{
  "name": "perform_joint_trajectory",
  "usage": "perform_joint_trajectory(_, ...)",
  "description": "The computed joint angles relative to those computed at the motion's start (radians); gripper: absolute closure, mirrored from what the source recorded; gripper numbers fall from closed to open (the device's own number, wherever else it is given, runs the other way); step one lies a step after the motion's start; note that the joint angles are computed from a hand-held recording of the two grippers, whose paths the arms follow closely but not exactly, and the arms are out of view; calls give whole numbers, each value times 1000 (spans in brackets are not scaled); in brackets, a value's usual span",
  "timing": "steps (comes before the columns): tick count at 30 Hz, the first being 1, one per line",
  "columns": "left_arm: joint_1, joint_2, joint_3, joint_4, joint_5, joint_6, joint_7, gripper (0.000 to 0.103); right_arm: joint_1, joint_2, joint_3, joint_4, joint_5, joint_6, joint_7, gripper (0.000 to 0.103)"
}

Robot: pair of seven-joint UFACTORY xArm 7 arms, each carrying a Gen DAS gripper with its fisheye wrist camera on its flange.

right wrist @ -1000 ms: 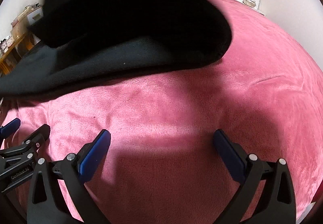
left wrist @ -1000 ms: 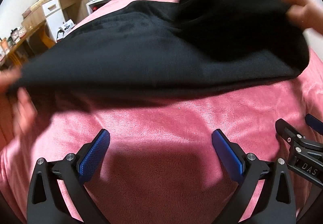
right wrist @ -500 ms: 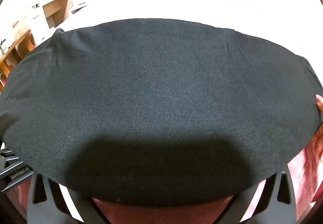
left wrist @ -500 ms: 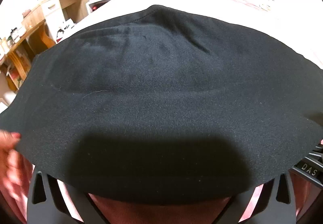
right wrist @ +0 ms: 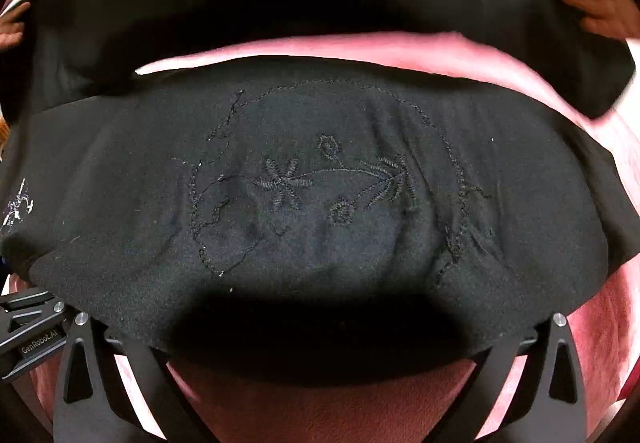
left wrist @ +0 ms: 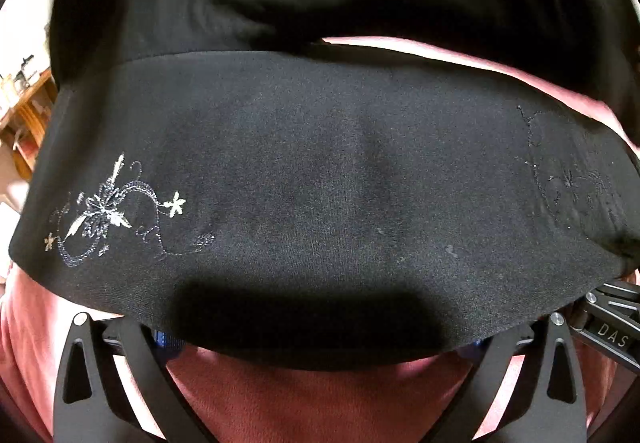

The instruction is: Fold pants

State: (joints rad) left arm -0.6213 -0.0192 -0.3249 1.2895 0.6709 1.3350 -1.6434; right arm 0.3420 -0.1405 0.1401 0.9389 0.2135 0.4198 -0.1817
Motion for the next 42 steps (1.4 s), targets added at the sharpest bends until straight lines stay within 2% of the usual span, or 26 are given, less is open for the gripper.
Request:
perform_joint_trajectory(16,0,2,1,-4,2,-5,-3,3,3,2,-2,-2,-4,-4,4,2)
perform_joint_trajectory(18,0,2,2,-4,0,-5,-2,3,-17,8,26,6,-99,1,73,2)
perform_joint_trajectory(19,2,9,3,4,-5,0,5,3,-15,7,26,4,-109,-2,81,2)
perform_joint_trajectory(21,-9,46,-1,60,4,66,22,3,-11,8,20,13,-93,14,90,2)
perform_joint_trajectory(23,-27,55,-1,96,4,121,61,3,-32,-2,39,28,-128,63,119,2)
perform_joint_trajectory(25,-54,75,-7,157,3,207,109,3,0,-24,-1,72,-65,205,33,2)
perform_joint_trajectory(27,-77,47,-10,164,-14,221,126,3,0,-94,-17,57,8,258,23,2)
perform_joint_trajectory(28,-84,28,-15,159,-16,221,120,3,-6,-129,-15,36,11,252,43,2)
perform_joint_trajectory(31,-117,-8,-57,185,51,319,30,3,-18,-252,-14,-18,8,223,89,2)
perform_joint_trajectory(33,-130,-23,-80,208,91,372,-24,3,-38,-323,-1,-51,-34,180,124,2)
perform_joint_trajectory(36,-137,-30,-101,242,120,417,-65,3,-63,-377,9,-63,-88,168,173,2)
perform_joint_trajectory(42,-144,-22,-111,270,112,427,-86,3,-74,-430,13,-86,-140,166,226,2)
